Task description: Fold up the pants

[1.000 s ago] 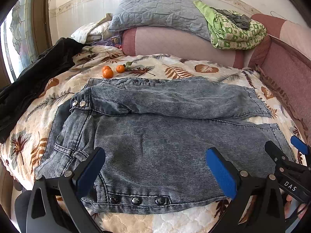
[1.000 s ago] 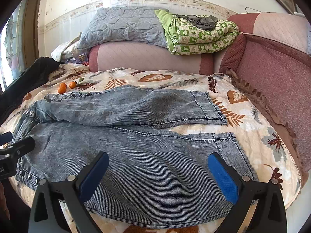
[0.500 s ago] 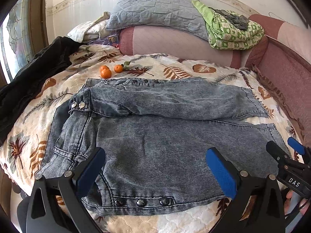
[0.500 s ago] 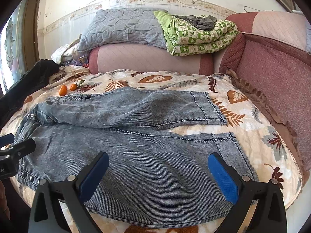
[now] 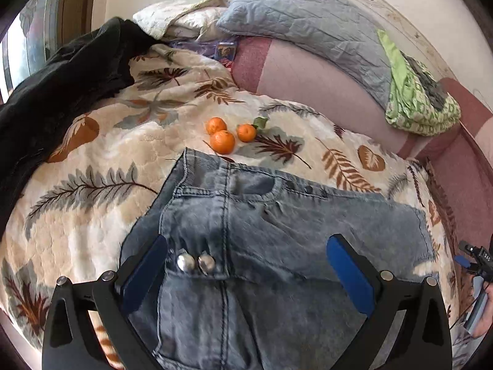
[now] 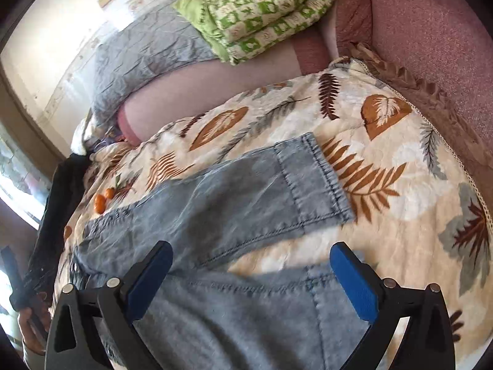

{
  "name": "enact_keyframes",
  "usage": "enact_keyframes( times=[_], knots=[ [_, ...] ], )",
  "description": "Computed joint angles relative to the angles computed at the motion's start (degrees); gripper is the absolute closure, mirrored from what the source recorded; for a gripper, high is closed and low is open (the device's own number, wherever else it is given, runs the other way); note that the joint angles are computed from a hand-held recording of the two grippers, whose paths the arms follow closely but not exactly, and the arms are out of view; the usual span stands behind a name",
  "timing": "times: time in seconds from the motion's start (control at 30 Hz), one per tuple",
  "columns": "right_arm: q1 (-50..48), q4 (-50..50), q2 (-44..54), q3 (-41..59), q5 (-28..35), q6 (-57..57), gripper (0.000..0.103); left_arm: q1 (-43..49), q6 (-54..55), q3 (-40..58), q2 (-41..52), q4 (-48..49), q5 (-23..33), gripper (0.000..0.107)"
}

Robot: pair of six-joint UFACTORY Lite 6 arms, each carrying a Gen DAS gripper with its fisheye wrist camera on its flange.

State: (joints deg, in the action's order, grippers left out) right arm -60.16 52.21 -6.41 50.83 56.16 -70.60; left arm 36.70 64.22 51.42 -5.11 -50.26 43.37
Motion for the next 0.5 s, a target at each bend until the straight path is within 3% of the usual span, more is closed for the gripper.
enact_keyframes(
  times=[0.1,0.2,0.27,0.33,0.4,0.5],
  knots=[
    [6.7,-4.9,15.9,15.1,-5.8,10.6,0.003,-3.5,-6.2,11.6,13.0,4.3,-4.1,0.004],
    [10.0,-8.2,26.7,26.1,-7.7,17.9,0.015,-6.3,-11.2,21.9,23.7,8.1,-5.6,0.006],
    [12.1,-10.3,31.3,30.9,-9.2,20.6,0.020,-7.5,-13.8,28.5,30.3,9.4,-5.5,0.015],
    [13.8,-12.0,35.1,35.2,-9.5,22.8,0.028,-8.9,-18.8,35.8,37.0,13.0,-3.5,0.039],
    [15.3,-13.7,38.5,39.4,-9.4,25.1,0.035,-10.2,-22.7,40.6,41.6,16.0,-3.3,0.042],
    [17.3,-15.1,42.5,44.6,-9.5,27.8,0.035,-11.1,-25.5,44.0,45.6,17.6,-4.2,0.042]
  ],
)
